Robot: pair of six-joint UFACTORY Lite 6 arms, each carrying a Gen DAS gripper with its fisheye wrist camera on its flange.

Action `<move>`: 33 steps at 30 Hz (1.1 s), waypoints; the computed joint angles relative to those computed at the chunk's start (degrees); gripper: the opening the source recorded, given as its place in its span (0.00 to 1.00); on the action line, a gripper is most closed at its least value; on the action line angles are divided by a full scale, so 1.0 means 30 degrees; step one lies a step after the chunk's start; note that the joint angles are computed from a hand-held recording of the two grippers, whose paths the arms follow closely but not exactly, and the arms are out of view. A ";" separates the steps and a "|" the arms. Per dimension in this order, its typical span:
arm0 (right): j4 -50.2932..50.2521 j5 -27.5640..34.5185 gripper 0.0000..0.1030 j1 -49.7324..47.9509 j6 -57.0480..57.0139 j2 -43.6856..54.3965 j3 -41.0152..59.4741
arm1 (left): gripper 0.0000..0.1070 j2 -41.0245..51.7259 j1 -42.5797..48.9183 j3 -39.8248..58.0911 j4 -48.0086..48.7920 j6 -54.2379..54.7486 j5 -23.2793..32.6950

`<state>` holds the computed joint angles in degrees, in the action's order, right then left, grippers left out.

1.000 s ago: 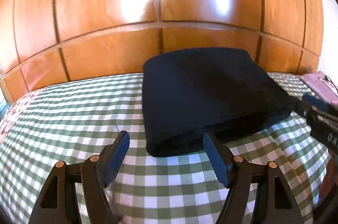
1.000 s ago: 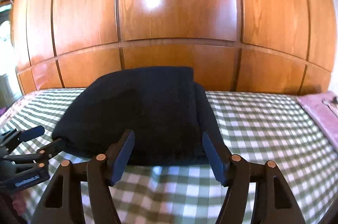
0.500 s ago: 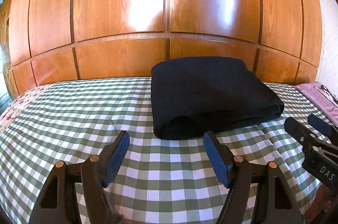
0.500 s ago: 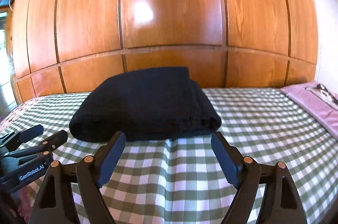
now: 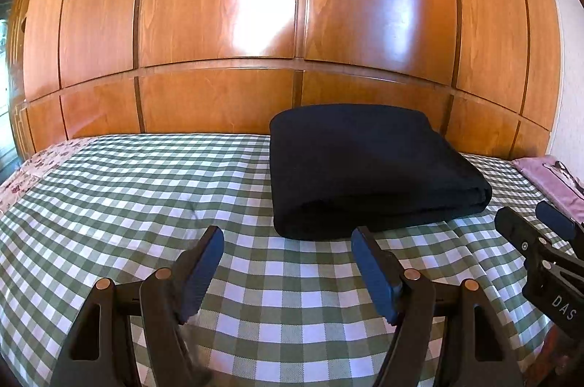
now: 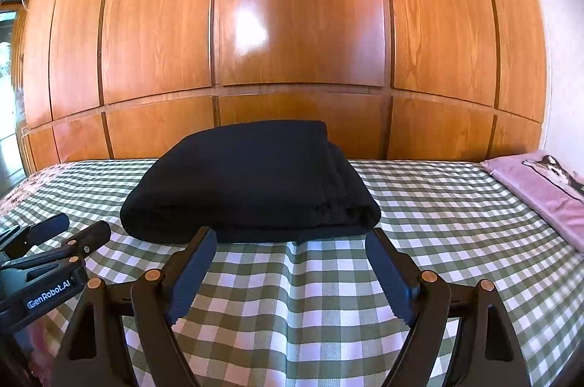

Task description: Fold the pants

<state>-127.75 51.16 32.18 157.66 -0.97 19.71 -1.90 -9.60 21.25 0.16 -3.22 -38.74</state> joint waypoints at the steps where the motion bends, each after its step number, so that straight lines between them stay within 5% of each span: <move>1: -0.0011 -0.0040 0.82 -0.0041 0.0017 0.0018 0.0022 | 0.69 0.0028 -0.0048 -0.0019 -0.0100 0.0049 -0.0049; 33: -0.0090 -0.0362 0.82 -0.0146 0.0322 0.0286 0.0202 | 0.69 0.0026 -0.0818 -0.0255 -0.1590 0.1406 -0.0569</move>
